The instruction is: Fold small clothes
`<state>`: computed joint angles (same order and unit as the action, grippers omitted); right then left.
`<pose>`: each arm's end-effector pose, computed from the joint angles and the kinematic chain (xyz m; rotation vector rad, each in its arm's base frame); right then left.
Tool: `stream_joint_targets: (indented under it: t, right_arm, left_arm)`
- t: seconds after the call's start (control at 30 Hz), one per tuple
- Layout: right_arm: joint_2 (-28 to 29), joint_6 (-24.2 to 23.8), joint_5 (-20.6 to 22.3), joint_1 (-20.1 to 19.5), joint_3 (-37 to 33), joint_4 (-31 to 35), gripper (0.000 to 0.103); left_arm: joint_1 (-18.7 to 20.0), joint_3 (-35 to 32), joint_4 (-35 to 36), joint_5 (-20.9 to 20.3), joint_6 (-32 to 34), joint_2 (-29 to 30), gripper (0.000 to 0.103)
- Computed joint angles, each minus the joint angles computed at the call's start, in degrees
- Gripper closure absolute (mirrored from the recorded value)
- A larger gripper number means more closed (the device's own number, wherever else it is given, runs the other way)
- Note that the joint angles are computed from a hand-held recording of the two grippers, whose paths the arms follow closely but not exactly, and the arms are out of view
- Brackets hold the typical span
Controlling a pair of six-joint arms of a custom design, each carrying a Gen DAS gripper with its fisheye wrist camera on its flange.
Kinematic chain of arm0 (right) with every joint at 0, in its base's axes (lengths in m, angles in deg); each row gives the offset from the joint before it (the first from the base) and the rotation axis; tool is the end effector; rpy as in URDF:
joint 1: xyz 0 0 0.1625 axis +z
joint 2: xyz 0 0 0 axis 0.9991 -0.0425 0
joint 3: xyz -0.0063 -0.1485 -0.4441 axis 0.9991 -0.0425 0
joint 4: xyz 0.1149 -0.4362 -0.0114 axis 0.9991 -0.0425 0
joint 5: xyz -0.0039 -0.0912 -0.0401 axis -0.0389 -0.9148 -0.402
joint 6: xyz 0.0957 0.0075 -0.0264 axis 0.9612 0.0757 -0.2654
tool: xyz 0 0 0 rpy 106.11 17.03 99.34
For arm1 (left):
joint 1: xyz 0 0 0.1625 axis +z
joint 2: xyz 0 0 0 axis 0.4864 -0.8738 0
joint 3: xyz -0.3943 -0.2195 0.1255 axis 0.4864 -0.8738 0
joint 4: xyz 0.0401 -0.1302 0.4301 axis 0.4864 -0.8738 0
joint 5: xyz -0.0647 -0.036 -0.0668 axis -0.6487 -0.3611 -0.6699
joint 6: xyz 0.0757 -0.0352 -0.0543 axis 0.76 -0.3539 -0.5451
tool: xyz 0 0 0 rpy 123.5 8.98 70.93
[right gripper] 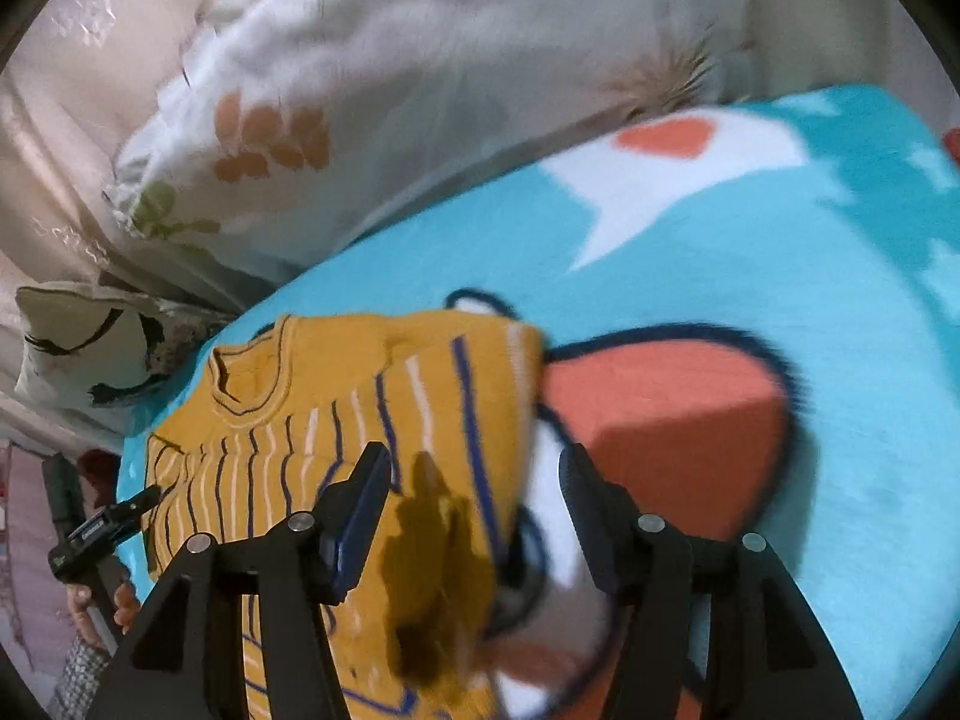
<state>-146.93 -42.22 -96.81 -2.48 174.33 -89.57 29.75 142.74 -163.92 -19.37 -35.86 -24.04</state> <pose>0.0391 -0.6356 0.3979 -0.4232 -2.5667 0.9077 -0.2811 -0.7991 0.1438 0.5006 2.7197 -0.2709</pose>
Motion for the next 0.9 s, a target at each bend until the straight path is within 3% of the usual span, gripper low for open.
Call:
stream_joint_targets:
  t: [0.03,0.07,0.1,0.17,0.23,0.4,0.43,0.5,0.57,0.67,0.73,0.8,0.9]
  right_arm:
    - [1.12,-0.66,-0.05,0.18,-0.80,0.37,0.041]
    - [1.19,-1.65,-0.99,0.64,-0.63,-0.14,0.059]
    - [1.57,-1.57,-0.58,0.73,-1.56,1.74,0.092]
    - [1.94,-2.06,-1.64,1.64,-2.49,2.74,0.091]
    - [2.48,-3.64,-3.42,2.62,-3.57,3.10,0.092]
    - [2.48,-3.03,-4.61,2.34,-4.53,4.15,0.092]
    - [2.76,-3.13,-5.74,2.21,-4.51,5.17,0.092]
    - [3.37,-2.64,-6.66,1.80,-4.59,5.79,0.087]
    - [2.06,-1.14,-3.29,0.57,-3.42,4.05,0.081]
    - [-0.17,1.38,-2.27,0.22,-1.63,2.28,0.070]
    - [-2.65,1.50,-0.46,0.16,0.75,1.14,0.068]
    - [-4.81,1.95,1.54,0.05,3.06,0.76,0.061]
    - [-9.98,3.33,5.44,-1.13,8.72,2.21,0.061]
  left_arm:
    - [-0.25,-0.99,1.16,0.85,0.00,0.64,0.023]
    - [-0.53,-1.55,2.04,1.77,0.02,0.96,0.048]
    - [-0.62,-2.36,3.16,1.22,0.27,1.25,0.087]
    - [-1.08,-2.89,3.53,0.99,-0.13,1.29,0.092]
    - [-2.17,-2.12,1.80,3.53,1.94,1.09,0.093]
    - [-2.29,-1.77,1.41,5.28,1.06,1.45,0.090]
    - [-2.19,-1.35,1.24,6.27,0.78,1.51,0.085]
    - [-1.97,-0.13,-0.56,7.95,0.25,1.11,0.058]
    - [-1.50,-0.29,-0.15,7.75,-2.28,0.52,0.045]
    - [-1.25,0.54,0.68,7.14,-4.00,-1.26,0.043]
    - [-1.34,3.15,-0.61,6.82,-4.42,-3.49,0.041]
    - [-1.12,6.30,-1.34,5.50,-5.16,-6.32,0.039]
    - [-0.16,10.39,-1.43,1.44,-8.05,-10.02,0.039]
